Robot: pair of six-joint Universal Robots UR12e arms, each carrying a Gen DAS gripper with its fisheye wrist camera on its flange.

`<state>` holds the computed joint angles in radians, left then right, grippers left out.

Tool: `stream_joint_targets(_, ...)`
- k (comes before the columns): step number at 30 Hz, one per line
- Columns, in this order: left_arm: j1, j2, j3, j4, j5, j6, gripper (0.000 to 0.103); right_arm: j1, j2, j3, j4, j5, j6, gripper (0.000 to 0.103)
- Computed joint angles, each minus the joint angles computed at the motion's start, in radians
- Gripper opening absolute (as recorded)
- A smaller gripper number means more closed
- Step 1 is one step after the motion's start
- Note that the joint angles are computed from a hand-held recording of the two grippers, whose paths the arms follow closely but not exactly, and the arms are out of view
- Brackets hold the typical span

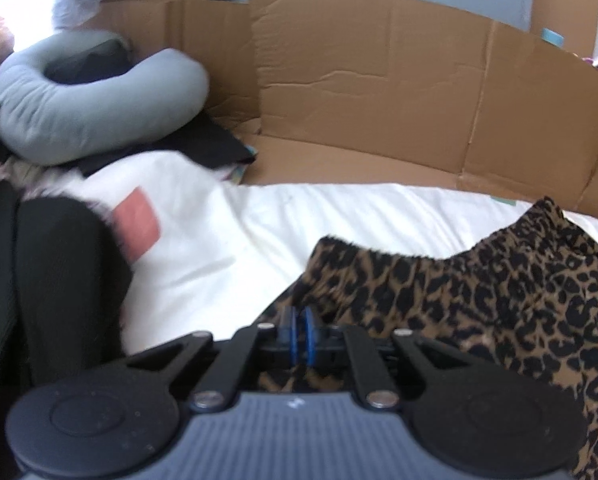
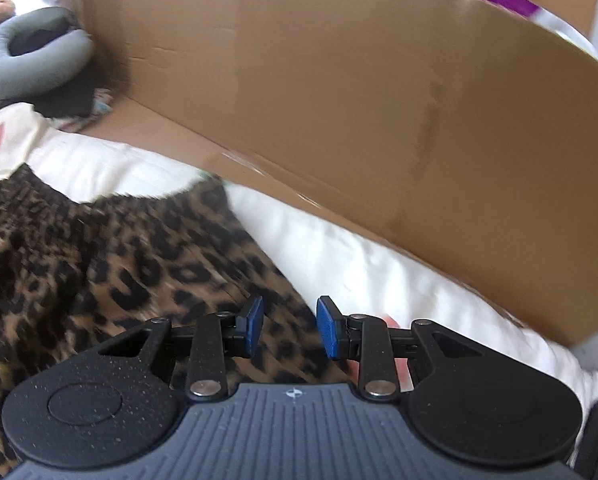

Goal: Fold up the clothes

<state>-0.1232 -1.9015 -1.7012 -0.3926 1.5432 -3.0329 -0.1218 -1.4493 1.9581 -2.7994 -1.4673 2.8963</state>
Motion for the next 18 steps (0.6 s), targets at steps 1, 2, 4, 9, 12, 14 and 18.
stream_joint_targets(1,-0.002,-0.007,0.009,-0.008,0.001,0.004,0.008,0.007,0.008,-0.009,-0.001,0.000,-0.004,0.036)
stream_joint_targets(2,-0.005,-0.014,0.018,-0.016,0.004,0.004,0.008,0.014,0.015,-0.019,-0.002,0.000,-0.008,0.036)
stream_joint_targets(4,-0.007,-0.027,0.032,-0.029,0.021,-0.011,0.008,0.025,0.033,-0.042,-0.001,0.003,-0.003,0.036)
stream_joint_targets(9,-0.009,-0.048,0.053,-0.060,0.051,-0.022,0.006,0.042,0.076,-0.090,0.018,-0.016,0.017,0.036)
stream_joint_targets(12,-0.004,-0.052,0.059,-0.084,0.058,-0.032,0.005,0.049,0.098,-0.115,0.048,-0.036,0.029,0.035)
stream_joint_targets(14,0.000,-0.055,0.065,-0.101,0.056,-0.049,0.005,0.053,0.110,-0.129,0.076,-0.057,0.051,0.035)
stream_joint_targets(18,-0.006,-0.058,0.076,-0.119,0.078,-0.020,0.005,0.063,0.123,-0.146,0.128,-0.126,0.074,0.035)
